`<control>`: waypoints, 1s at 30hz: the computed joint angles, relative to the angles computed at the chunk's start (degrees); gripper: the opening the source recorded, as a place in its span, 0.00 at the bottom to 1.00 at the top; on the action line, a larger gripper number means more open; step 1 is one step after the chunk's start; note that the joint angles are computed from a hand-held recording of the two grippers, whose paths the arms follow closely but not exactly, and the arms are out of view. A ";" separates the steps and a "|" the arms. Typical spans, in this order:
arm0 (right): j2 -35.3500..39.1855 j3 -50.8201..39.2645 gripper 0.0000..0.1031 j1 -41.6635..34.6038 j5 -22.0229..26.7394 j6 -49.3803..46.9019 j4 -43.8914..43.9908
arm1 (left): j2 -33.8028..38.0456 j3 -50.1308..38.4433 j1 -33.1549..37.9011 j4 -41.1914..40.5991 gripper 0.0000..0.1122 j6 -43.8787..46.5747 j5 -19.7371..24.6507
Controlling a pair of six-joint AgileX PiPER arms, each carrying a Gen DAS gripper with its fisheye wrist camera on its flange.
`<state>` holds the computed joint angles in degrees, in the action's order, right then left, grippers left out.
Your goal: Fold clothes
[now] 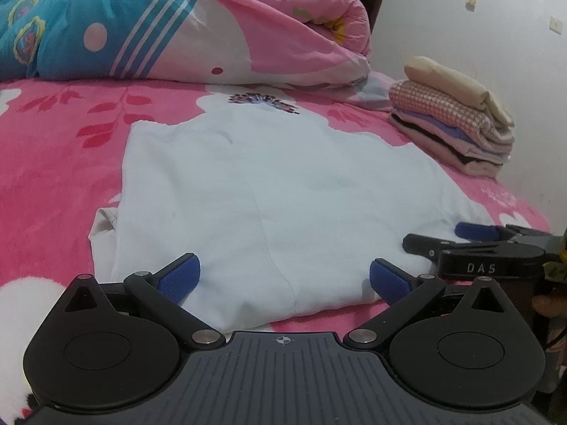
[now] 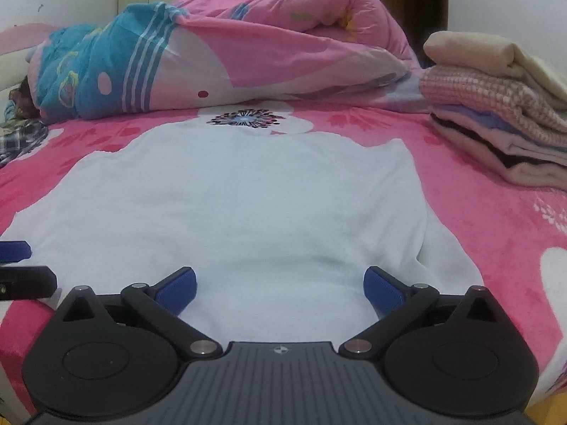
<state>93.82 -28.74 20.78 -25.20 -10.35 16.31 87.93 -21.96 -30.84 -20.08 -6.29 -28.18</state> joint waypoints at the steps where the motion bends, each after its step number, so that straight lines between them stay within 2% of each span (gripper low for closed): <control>1: -0.12 0.07 1.00 0.21 0.06 -0.69 0.79 | -0.11 0.02 0.23 0.66 0.92 -0.85 0.12; 7: 0.47 -0.74 1.00 0.54 0.91 -0.92 1.91 | -0.36 -0.58 -0.04 -0.81 0.92 -0.18 1.37; 10: 0.25 -1.34 1.00 -0.80 2.65 2.45 -1.85 | -0.12 -0.73 -0.55 -2.31 0.92 0.88 1.15; 14: 0.45 0.05 1.00 -1.85 0.15 6.69 -7.06 | -0.10 -0.78 -0.89 -3.34 0.92 1.45 1.18; 30: 0.22 2.33 1.00 -2.29 -3.23 10.39 -10.48 | -0.65 -2.15 -0.64 -5.34 0.92 1.81 4.03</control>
